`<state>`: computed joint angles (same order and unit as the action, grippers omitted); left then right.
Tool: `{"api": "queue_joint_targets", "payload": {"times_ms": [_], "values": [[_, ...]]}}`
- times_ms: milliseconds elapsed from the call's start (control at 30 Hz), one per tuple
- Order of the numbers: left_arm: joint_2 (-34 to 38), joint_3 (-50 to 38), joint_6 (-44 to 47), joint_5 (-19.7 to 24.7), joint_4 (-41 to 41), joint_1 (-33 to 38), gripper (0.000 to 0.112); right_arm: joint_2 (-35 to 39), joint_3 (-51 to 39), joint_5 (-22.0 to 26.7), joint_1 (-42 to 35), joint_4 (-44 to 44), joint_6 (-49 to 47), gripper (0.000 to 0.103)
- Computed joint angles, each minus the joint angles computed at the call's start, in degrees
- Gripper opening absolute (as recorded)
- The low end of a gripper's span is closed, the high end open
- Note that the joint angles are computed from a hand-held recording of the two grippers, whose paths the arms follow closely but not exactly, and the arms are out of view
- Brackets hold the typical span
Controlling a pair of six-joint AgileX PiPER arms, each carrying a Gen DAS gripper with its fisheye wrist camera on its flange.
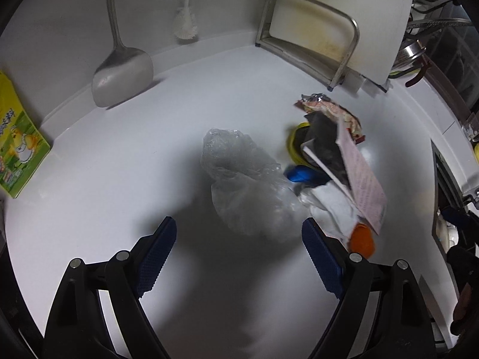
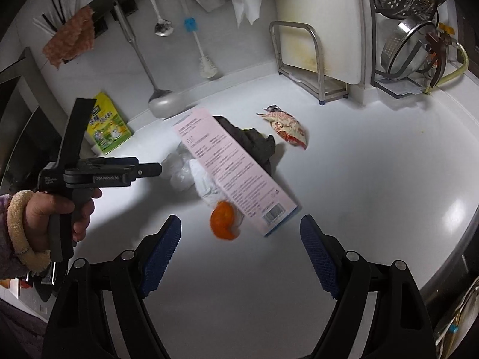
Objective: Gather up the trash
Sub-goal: 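Grasp the clear plastic bag with the left tool while the right tool grasps the pink receipt, then lift the bag and receipt and carry both over the grey bin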
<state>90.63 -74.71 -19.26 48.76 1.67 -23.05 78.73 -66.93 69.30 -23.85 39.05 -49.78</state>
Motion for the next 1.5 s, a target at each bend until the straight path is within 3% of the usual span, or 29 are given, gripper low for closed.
{"api": "queue_joint_targets", "payload": {"times_ms": [367, 433, 500, 700, 800, 1333, 1367, 1400, 1433, 1467, 1500], "values": [[7.77, -4.4, 9.03, -1.6, -8.25, 3.07, 0.082, 4.11, -1.17, -3.6, 3.78, -2.75, 2.48, 0.078], [8.34, -5.35, 11.77, -1.29, -10.05, 2.84, 0.07, 5.68, -2.16, -4.51, 5.19, -3.54, 2.72, 0.078], [8.91, -6.38, 15.12, -0.77, -12.42, 2.55, 0.049, 7.51, -3.41, -5.44, 6.79, -4.41, 3.02, 0.078], [9.57, -7.85, 19.76, 0.51, -17.11, 3.01, 0.017, 13.87, -8.47, -5.79, 10.83, -5.84, 2.2, 0.078], [7.18, -5.67, 21.01, -1.29, -17.97, 3.42, 0.016, 16.24, -9.68, -6.21, 11.51, -6.55, 1.03, 0.078], [1.58, -2.35, 17.66, -0.79, -15.73, 4.6, 0.016, 22.47, -12.93, -6.82, 15.43, -13.02, -5.38, 0.077], [1.2, -2.16, 17.39, -0.76, -15.33, 4.39, 0.016, 23.02, -13.41, -6.64, 15.72, -13.56, -5.11, 0.071], [1.08, -2.11, 16.99, -0.85, -14.86, 4.16, 0.016, 23.66, -14.07, -6.17, 15.79, -13.71, -5.09, 0.053], [0.83, -1.94, 16.78, -0.84, -14.73, 4.13, 0.016, 23.98, -14.42, -5.27, 15.44, -12.95, -5.46, 0.047], [0.77, -1.95, 16.49, -0.86, -14.55, 4.13, 0.016, 23.67, -14.12, -5.28, 15.2, -12.51, -5.82, 0.024], [0.57, -1.82, 16.21, -0.84, -14.39, 4.17, 0.016, 23.25, -13.74, -5.24, 14.92, -12.16, -6.15, 0.019]]}}
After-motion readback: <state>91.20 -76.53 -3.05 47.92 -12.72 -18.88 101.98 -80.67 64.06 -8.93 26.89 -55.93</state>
